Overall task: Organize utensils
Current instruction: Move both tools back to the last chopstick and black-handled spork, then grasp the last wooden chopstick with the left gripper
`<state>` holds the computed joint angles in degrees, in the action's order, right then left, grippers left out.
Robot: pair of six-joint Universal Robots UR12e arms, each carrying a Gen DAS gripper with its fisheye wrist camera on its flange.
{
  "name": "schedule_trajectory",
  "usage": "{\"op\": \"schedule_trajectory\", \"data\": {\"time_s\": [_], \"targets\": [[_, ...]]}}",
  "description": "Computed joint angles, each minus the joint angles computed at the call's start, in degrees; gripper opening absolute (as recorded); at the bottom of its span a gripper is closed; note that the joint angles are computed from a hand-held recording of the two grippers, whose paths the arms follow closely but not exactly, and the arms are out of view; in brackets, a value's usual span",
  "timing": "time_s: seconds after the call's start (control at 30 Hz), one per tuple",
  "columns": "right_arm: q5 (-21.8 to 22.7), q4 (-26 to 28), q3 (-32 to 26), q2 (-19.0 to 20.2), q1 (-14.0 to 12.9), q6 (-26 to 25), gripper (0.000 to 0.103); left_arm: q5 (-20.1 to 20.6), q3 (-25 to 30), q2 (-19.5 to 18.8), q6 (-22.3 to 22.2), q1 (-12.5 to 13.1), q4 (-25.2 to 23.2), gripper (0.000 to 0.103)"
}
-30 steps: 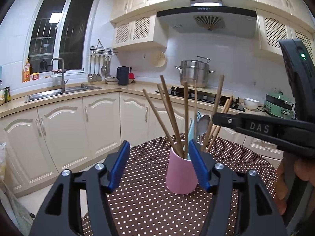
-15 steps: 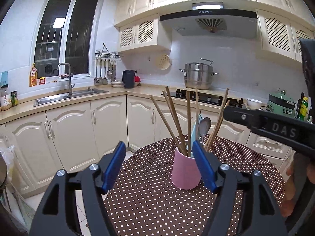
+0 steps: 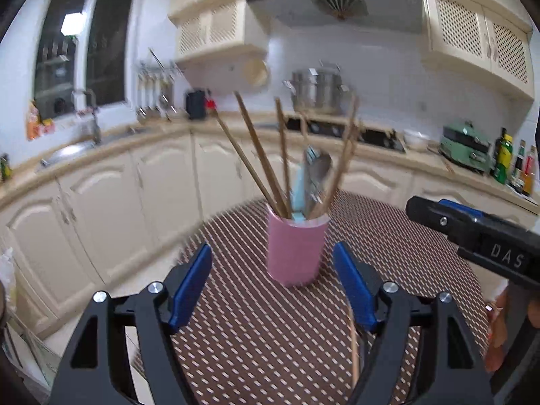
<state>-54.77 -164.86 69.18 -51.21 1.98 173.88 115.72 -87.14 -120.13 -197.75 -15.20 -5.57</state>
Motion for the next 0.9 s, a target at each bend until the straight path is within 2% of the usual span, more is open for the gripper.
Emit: {"op": "schedule_trajectory", "data": {"time_s": [0.17, 0.23, 0.33, 0.53, 0.77, 0.9], "targets": [[-3.6, 5.6, 1.2, -0.1, -0.5, -0.9, 0.068, -12.5, 0.4, 0.4, -4.0, 2.2, -9.2, 0.073], [-4.8, 7.4, 1.5, 0.0, -0.6, -0.9, 0.068, -16.0, 1.3, -0.1, -4.3, 2.7, -13.4, 0.073], [-5.5, 9.6, 2.0, 0.3, -0.9, -0.2, 0.068, -18.6, 2.9, -1.3, -2.2, 2.9, -18.6, 0.073], [-5.4, 10.0, 3.5, 0.8, -1.5, 2.4, 0.069, -18.1, 6.4, -3.8, 2.7, 1.9, -27.2, 0.073], [-4.4, 9.4, 4.8, 1.1, -2.1, 3.7, 0.069, -16.8, 9.1, -5.9, 3.4, 1.4, -30.5, 0.073], [-3.6, 9.8, 4.6, 1.6, -2.5, 4.6, 0.069, -14.3, 11.4, -7.2, 3.7, 1.2, -32.5, 0.073]]}}
